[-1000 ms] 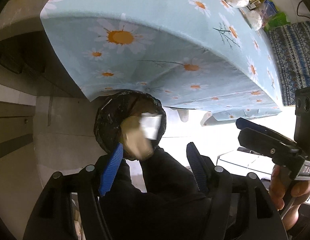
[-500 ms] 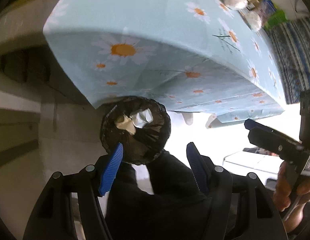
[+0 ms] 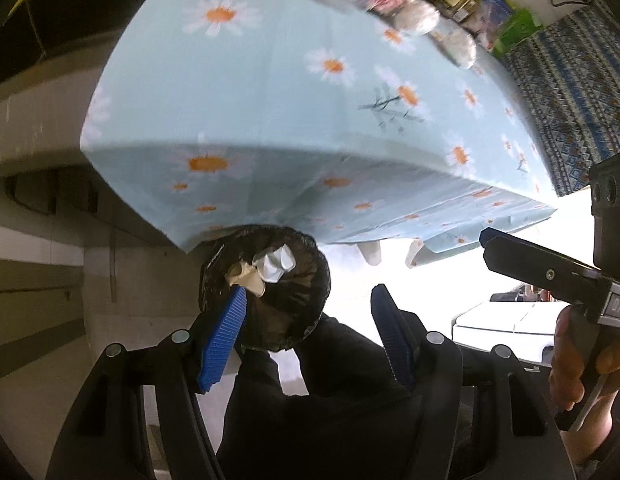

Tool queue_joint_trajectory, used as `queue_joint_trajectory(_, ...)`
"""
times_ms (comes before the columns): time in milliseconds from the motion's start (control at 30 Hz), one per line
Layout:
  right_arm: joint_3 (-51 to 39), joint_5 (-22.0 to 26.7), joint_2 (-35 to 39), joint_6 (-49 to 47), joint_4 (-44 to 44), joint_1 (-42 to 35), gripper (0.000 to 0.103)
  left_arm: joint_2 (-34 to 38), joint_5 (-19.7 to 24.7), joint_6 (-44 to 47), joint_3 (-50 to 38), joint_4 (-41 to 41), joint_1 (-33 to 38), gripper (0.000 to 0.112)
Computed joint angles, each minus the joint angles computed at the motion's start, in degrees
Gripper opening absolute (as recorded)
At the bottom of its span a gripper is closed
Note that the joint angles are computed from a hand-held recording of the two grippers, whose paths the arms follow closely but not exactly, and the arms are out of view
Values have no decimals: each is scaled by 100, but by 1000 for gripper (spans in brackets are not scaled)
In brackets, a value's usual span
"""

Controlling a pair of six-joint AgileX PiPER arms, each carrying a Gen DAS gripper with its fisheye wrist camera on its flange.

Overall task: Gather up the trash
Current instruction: 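Raise both tools back toward the remaining trash on the tablecloth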

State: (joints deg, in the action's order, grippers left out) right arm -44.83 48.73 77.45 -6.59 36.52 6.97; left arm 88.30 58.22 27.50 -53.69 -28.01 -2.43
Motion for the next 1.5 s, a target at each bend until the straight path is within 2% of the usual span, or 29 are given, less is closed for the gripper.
queue_joint_trajectory(267, -186, 115, -324, 207, -239, -176, 81, -79, 123, 29, -416, -181, -57, 62)
queue_joint_trajectory(300, -222, 140, -358, 201, -257, -240, 81, -73, 136, 15, -475, -199, -80, 58)
queue_joint_trajectory(467, -405, 274, -450, 75, -266, -584, 81, 21, 182, -108, -940, -220, -280, 57)
queue_joint_trajectory(833, -1084, 674, -171, -572, -210, -1612, 81, 551, 183, -556, -2127, -96, -728, 53)
queue_joint_trajectory(1167, -2200, 945, 831, -1050, -354, -2234, 84, 1281, 182, -1299, -3271, 106, -965, 52)
queue_joint_trajectory(1367, -3053, 1179, 1671, -1285, -424, -2419, 84, 1906, 473, -1902, -4253, 335, -1032, 53)
queue_joint_trajectory(1500, -3716, 1340, 2256, -1366, -522, -2464, 84, 2273, 593, -2264, -4814, 525, -1107, 60)
